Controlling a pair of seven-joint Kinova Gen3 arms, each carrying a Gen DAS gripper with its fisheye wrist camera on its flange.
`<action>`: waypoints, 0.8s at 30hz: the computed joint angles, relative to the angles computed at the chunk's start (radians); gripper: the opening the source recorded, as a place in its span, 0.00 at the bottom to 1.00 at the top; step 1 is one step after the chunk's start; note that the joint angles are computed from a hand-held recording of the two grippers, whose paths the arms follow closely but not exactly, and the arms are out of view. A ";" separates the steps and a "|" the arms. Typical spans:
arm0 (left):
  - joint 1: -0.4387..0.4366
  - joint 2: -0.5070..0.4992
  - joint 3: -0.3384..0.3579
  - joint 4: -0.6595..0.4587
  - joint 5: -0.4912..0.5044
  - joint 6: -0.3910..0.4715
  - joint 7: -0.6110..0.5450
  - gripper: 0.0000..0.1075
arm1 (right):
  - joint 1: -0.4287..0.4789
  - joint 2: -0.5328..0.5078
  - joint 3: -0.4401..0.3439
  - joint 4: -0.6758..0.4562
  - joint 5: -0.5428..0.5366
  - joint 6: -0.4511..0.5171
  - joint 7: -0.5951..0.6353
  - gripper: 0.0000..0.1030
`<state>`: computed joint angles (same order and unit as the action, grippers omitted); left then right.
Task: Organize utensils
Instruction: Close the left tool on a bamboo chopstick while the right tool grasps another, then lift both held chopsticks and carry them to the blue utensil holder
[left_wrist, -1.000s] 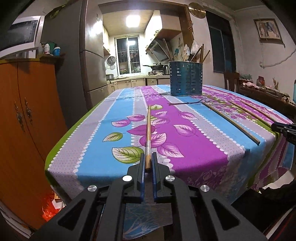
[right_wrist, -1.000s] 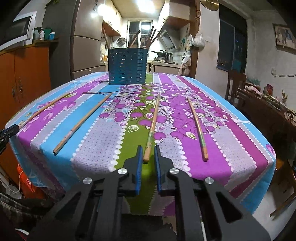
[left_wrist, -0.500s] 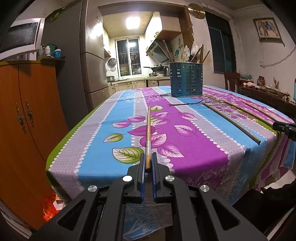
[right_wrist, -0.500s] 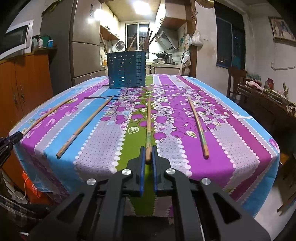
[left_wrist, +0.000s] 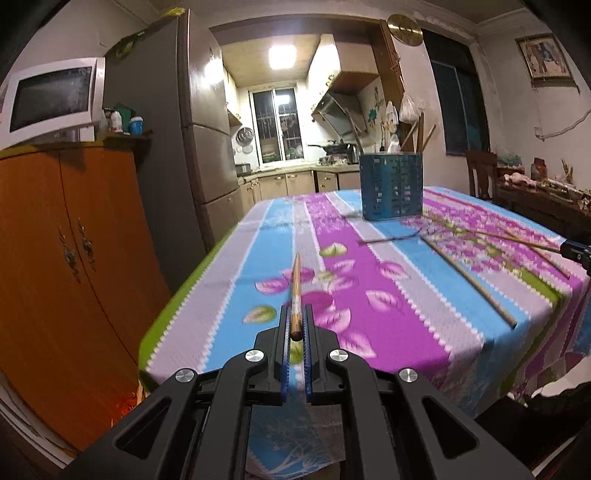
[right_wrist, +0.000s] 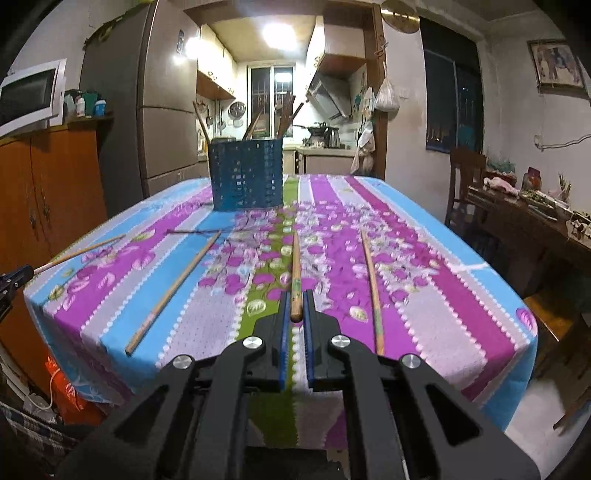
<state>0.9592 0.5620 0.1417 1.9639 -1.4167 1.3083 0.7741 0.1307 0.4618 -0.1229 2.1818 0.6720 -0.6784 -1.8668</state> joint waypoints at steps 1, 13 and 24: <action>0.004 -0.007 -0.001 -0.001 -0.003 0.007 0.001 0.07 | 0.001 -0.004 0.001 0.002 -0.002 -0.009 0.006 0.05; -0.015 -0.089 0.016 0.001 -0.065 0.055 0.019 0.07 | 0.036 -0.042 0.006 -0.046 0.090 -0.074 -0.094 0.05; -0.075 -0.175 0.041 -0.046 -0.126 0.041 -0.085 0.07 | 0.047 -0.066 0.043 -0.143 0.260 -0.120 -0.268 0.05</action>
